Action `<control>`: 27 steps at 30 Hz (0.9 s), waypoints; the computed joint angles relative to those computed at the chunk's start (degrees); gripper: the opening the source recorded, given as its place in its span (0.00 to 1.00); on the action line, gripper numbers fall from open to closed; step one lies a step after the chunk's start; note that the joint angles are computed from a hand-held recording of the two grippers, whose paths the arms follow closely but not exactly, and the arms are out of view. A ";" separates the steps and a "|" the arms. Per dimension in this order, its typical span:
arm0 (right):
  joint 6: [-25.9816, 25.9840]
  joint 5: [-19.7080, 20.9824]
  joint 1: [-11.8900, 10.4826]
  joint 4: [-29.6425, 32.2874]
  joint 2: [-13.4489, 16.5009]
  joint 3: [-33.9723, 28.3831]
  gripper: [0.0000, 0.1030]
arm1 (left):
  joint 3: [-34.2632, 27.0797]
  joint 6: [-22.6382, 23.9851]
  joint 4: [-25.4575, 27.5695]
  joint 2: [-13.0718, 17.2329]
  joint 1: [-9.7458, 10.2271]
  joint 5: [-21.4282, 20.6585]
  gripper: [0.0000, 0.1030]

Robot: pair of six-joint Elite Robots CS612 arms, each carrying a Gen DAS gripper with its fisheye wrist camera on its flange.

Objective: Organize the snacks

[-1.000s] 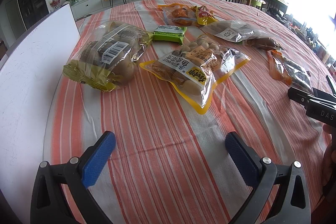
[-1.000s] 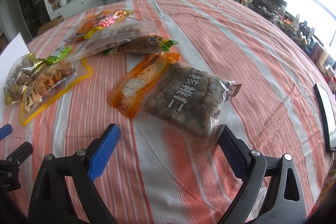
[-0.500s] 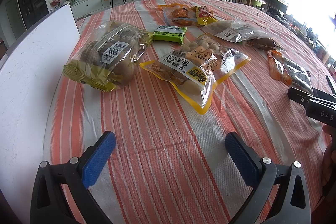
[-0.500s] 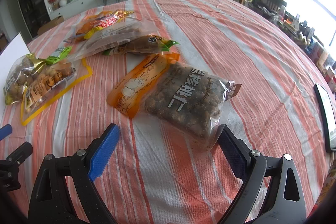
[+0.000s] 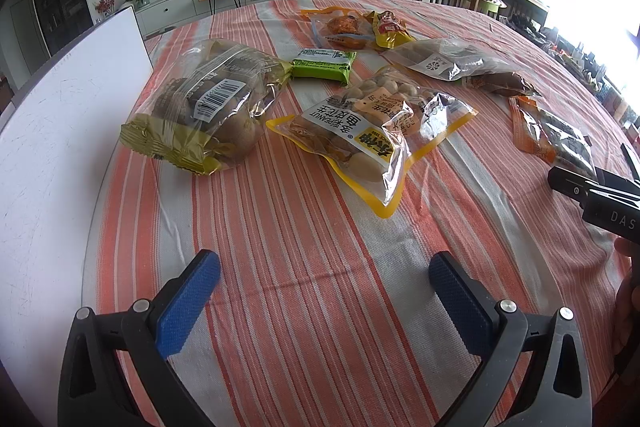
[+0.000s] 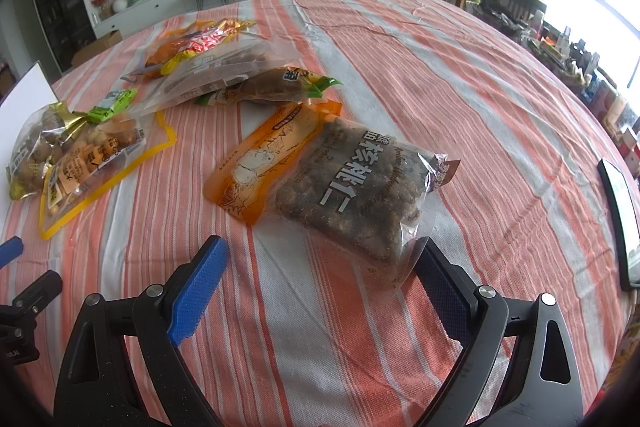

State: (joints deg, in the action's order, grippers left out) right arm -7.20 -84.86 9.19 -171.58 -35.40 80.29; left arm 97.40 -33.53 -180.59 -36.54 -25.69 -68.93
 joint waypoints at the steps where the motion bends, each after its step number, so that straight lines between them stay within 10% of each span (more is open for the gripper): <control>1: 0.00 0.01 0.00 0.01 0.01 -0.02 0.93 | -0.01 0.01 0.01 -0.01 0.01 -0.01 1.00; 27: -0.08 0.15 -0.04 0.23 0.14 -0.27 0.93 | 0.84 -1.54 3.55 -1.69 0.18 -2.18 1.00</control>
State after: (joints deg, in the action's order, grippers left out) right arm -7.29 -84.71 9.14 -171.35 -35.26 80.01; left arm 98.24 -35.07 -177.05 -38.23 -25.51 -71.11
